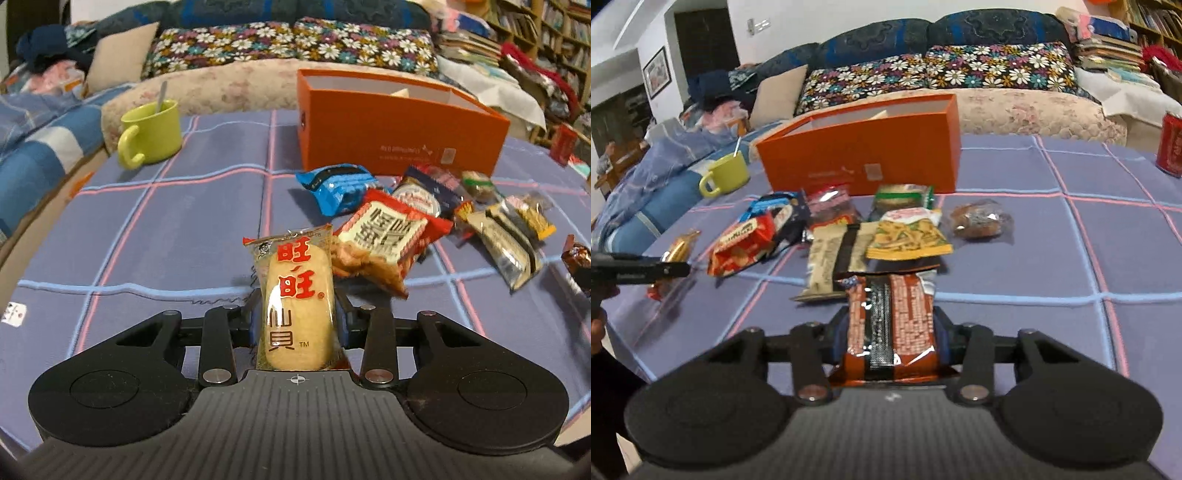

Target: Organize snacks

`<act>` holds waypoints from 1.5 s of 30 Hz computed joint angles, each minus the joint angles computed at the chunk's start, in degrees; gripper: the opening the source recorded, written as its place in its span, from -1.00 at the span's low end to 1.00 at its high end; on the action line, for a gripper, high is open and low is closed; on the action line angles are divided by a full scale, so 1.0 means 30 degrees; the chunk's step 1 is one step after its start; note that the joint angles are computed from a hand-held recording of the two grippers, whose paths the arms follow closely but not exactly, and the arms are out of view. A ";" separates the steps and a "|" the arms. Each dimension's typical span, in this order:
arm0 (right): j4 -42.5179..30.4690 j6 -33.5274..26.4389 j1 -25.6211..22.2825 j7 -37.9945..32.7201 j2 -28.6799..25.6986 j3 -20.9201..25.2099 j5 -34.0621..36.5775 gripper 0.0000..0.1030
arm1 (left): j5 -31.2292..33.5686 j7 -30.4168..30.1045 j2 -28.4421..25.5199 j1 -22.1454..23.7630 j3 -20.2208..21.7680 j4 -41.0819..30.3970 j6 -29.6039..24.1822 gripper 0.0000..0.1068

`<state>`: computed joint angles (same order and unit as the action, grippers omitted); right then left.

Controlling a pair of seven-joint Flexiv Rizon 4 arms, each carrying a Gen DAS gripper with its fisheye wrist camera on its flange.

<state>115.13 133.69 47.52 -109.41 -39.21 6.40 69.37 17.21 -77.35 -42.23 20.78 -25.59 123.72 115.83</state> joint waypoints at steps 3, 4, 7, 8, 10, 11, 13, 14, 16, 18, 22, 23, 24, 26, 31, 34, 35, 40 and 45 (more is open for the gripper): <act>-0.0453 0.0386 0.0010 -0.0047 0.0086 -0.0136 -0.0375 -0.12 | 0.0322 -0.0298 -0.0011 0.0497 -0.0750 0.0007 0.0309 -1.00; -0.0649 0.0573 -0.0034 -0.0040 0.0098 -0.0189 -0.0474 -0.12 | 0.0430 -0.0393 0.0088 0.0510 -0.0829 0.0016 0.0531 -1.00; -0.1219 0.0689 -0.0461 0.0064 0.0158 -0.0219 -0.0807 -0.12 | 0.0965 -0.0698 0.0167 0.1067 -0.1702 -0.0316 0.0311 -1.00; -0.1432 0.0505 -0.0584 -0.0109 0.0219 -0.0313 -0.0815 -0.12 | 0.1041 -0.0728 0.0176 0.1205 -0.1986 -0.0506 0.0063 -1.00; -0.1985 -0.0157 -0.0758 -0.0916 0.0458 -0.0719 -0.0675 -0.12 | 0.1001 -0.0543 0.0199 0.1189 -0.2342 -0.1067 -0.0486 -1.00; -0.2438 -0.0591 -0.0733 -0.1745 0.0608 -0.1131 -0.0281 -0.12 | 0.0887 -0.0352 0.0178 0.1065 -0.2453 -0.1467 -0.0783 -1.00; -0.3323 -0.1469 -0.0893 -0.3478 0.0859 -0.1815 0.0225 -0.12 | 0.0427 0.0063 0.0046 0.0642 -0.2633 -0.2449 -0.1350 -1.00; -0.4049 -0.2074 -0.0976 -0.4706 0.0945 -0.2381 0.0734 -0.12 | 0.0149 0.0255 -0.0123 0.0477 -0.2850 -0.3033 -0.1626 -1.00; -0.5559 -0.2854 -0.1538 -0.6298 0.0836 -0.3076 0.1322 -0.13 | -0.0620 0.0641 -0.0678 -0.0090 -0.3264 -0.4594 -0.2214 -1.00; -0.6837 -0.2979 -0.2504 -0.5919 0.0311 -0.3051 0.0609 -0.13 | -0.1567 0.1034 -0.1339 -0.1062 -0.3424 -0.6454 -0.2797 -1.00; -0.9299 -0.4332 -0.3560 -0.4474 -0.1189 -0.3733 -0.0644 -0.13 | -0.3286 0.2470 -0.3190 -0.3292 -0.3463 -1.0743 -0.4382 -1.00; -0.9869 -0.5032 -0.3559 -0.4207 -0.1559 -0.4237 -0.0628 -0.13 | -0.3912 0.2761 -0.3545 -0.4128 -0.2998 -1.1855 -0.4832 -1.00; -1.0338 -0.5649 -0.3538 -0.4264 -0.1773 -0.4662 -0.0343 -0.12 | -0.4491 0.2997 -0.3772 -0.4777 -0.2583 -1.2683 -0.5326 -1.00; -1.0333 -0.5500 -0.4508 -0.2716 -0.2067 -0.3646 -0.2318 -0.07 | -0.4969 0.3821 -0.4441 -0.4981 -0.3035 -1.3636 -0.5846 -1.00; -0.8779 -0.4023 -0.3803 -0.1940 -0.1530 -0.4242 -0.3258 0.99 | -0.5496 0.5198 -0.4784 -0.3951 -0.4629 -1.2498 -0.5502 -1.00; -0.6940 -0.3031 -0.3403 -0.1271 -0.0887 -0.4091 -0.4356 0.99 | -0.5121 0.6071 -0.4428 -0.2355 -0.6360 -1.0699 -0.5242 -1.00; -0.6448 -0.3044 -0.2926 -0.1422 -0.0677 -0.4493 -0.4075 0.99 | -0.4915 0.6192 -0.4092 -0.1995 -0.6494 -0.9990 -0.4902 -1.00; -0.4162 -0.4399 -0.0698 -0.1460 0.0076 -0.5882 -0.2205 0.99 | -0.3257 0.5834 -0.2710 0.0955 -0.7777 -0.5550 -0.3625 -1.00; -0.4412 -0.8264 0.1625 -0.0087 -0.1035 -0.8922 -0.0663 0.99 | -0.2769 0.4644 -0.2457 0.1860 -0.7215 -0.2968 -0.3597 -1.00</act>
<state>101.90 108.90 52.39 -109.67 -42.32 -20.37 67.38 8.90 -63.41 -49.60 26.36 -47.24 114.81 105.04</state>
